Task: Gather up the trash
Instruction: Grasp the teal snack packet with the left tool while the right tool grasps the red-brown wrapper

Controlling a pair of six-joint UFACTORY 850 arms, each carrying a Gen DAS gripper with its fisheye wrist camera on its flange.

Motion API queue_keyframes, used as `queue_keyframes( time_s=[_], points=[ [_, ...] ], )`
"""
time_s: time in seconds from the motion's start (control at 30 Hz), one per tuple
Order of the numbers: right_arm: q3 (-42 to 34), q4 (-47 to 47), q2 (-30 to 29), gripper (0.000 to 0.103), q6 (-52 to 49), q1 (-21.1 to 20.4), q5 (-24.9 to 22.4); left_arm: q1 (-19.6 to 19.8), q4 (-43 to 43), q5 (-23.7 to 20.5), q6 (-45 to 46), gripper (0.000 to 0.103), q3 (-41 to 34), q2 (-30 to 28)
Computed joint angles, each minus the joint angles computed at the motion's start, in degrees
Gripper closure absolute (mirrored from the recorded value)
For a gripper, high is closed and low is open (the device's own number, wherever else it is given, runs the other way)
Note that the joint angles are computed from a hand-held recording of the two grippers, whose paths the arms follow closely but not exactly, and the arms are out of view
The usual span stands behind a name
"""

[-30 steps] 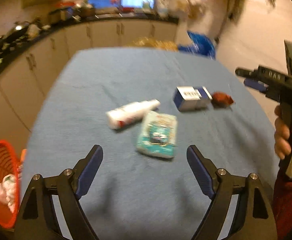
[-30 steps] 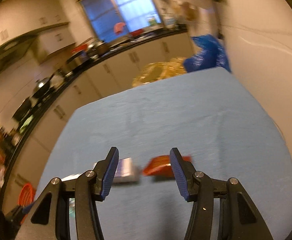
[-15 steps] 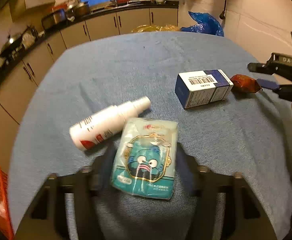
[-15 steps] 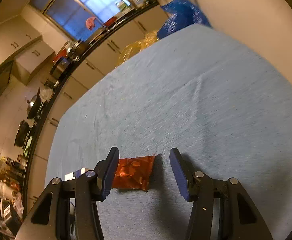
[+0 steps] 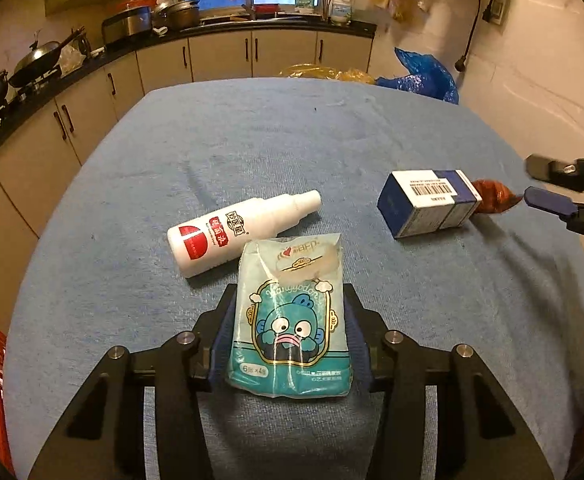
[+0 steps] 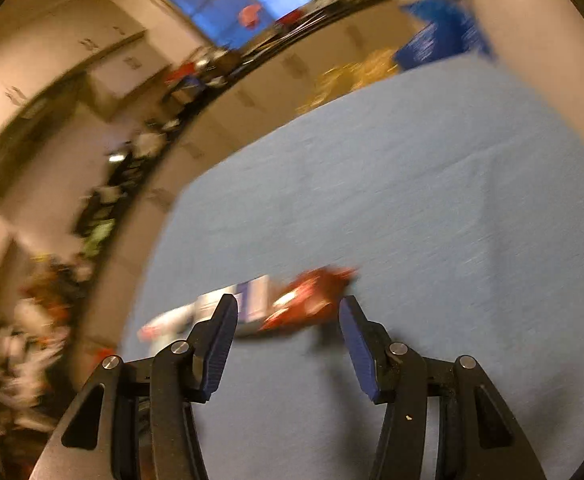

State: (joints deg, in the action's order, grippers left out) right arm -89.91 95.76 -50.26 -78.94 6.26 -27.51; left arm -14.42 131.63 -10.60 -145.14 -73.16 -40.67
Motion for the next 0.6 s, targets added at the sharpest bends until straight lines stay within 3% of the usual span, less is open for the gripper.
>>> queue_keyframes(
  time_s=[0.1, 0.3, 0.37, 0.47, 0.5, 0.6],
  points=[
    [-2.37, -5.12, -1.73, 0.044, 4.62, 1.63, 6.2, 0.08, 3.69, -0.12, -3.14, 0.055, 0.61, 0.31],
    [-4.35, -10.0, -3.16, 0.044, 6.96, 3.88, 7.72, 0.39, 9.65, -1.39, -8.7, 0.055, 2.2, 1.36],
    [-6.08, -16.74, -4.26, 0.044, 12.29, 4.19, 8.78, 0.38, 10.25, -1.72, -9.07, 0.055, 2.46, 1.49],
    [-5.03, -19.31, -3.74, 0.05, 13.23, 4.92, 10.41, 0.42, 13.0, -2.35, -11.66, 0.055, 2.98, 1.81],
    [-6.17, -21.33, -4.48, 0.062, 14.69, 4.68, 10.25, 0.35, 14.14, -2.8, -12.84, 0.055, 3.31, 1.98],
    [-5.79, -21.24, -4.22, 0.067, 14.79, 4.54, 10.43, 0.18, 15.88, -4.54, -14.24, 0.055, 4.27, 2.67]
  ],
)
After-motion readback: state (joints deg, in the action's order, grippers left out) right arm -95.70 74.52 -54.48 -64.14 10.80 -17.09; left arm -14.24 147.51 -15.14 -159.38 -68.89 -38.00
